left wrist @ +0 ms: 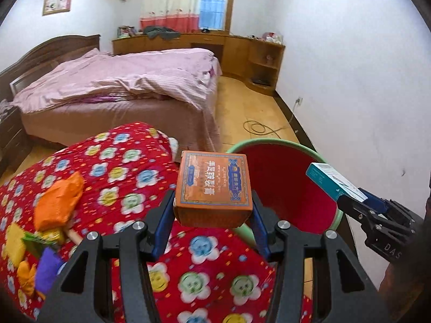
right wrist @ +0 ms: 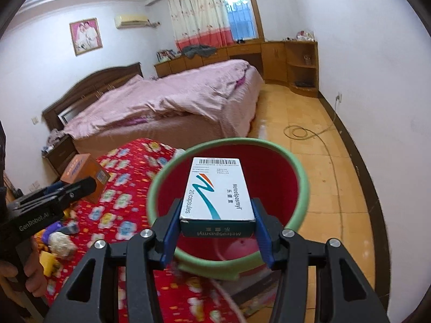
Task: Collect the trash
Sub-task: 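Carry both boxes over the red bucket and open both tools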
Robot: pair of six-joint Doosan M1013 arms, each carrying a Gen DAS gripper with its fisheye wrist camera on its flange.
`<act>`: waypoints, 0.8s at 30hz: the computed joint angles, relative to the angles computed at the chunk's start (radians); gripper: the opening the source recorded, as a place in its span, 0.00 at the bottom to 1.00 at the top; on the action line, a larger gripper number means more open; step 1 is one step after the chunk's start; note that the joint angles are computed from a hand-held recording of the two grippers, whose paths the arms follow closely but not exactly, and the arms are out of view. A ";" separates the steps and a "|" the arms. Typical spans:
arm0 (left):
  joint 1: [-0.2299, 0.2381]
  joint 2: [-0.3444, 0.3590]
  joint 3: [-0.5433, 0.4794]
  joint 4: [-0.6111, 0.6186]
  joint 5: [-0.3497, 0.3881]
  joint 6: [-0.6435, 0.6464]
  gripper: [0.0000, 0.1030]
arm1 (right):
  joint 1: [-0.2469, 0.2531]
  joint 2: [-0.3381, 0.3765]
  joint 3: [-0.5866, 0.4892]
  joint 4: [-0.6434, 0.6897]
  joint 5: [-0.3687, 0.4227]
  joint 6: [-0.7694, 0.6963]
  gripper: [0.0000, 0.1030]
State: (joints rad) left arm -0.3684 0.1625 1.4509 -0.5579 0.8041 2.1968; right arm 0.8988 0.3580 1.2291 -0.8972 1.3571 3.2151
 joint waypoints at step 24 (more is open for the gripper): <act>-0.085 0.074 -0.020 0.097 0.040 -0.034 0.54 | -0.073 -0.061 0.139 0.108 -0.099 0.009 0.52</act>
